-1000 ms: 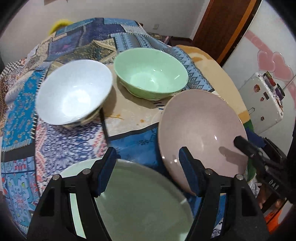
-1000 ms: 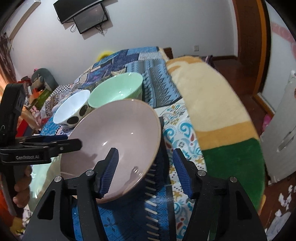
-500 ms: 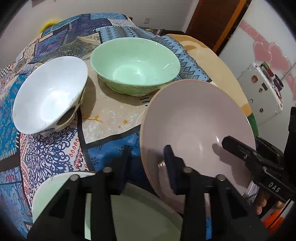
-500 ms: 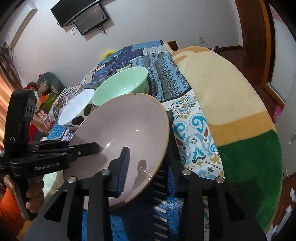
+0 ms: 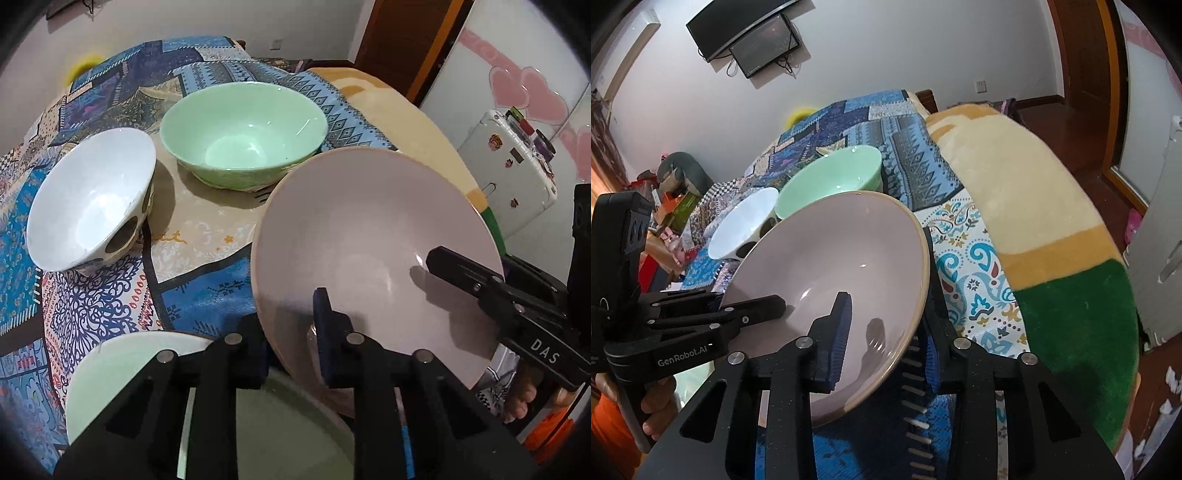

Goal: Organize plates and bowls
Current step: 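Lift the pink bowl with the left tool and carry it across the bed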

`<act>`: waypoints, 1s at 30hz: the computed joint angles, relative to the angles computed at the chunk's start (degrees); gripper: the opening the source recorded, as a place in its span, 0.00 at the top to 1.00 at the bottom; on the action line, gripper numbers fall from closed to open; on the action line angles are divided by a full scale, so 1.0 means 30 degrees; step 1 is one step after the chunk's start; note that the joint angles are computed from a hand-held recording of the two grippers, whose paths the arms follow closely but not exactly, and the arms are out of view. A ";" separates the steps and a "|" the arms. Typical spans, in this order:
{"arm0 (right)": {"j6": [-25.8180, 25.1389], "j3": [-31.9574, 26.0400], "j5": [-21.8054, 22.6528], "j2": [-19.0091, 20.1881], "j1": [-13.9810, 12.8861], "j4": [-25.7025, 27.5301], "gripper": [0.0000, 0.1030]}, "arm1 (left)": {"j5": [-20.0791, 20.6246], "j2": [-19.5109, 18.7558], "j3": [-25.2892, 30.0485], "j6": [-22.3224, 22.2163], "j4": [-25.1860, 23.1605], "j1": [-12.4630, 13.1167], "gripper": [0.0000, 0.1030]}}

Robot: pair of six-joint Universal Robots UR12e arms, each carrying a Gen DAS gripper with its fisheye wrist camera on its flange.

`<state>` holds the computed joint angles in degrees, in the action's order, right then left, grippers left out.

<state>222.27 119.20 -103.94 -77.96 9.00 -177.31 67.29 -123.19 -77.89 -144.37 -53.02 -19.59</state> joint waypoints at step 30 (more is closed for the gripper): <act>-0.2389 -0.3067 -0.0681 0.1253 0.2226 -0.0371 0.69 | -0.3014 0.3157 -0.3166 -0.1315 0.3200 0.2845 0.80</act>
<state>215.11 110.00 -105.98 -74.20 15.68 -178.42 58.25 -113.72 -87.39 -148.32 -43.42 -11.05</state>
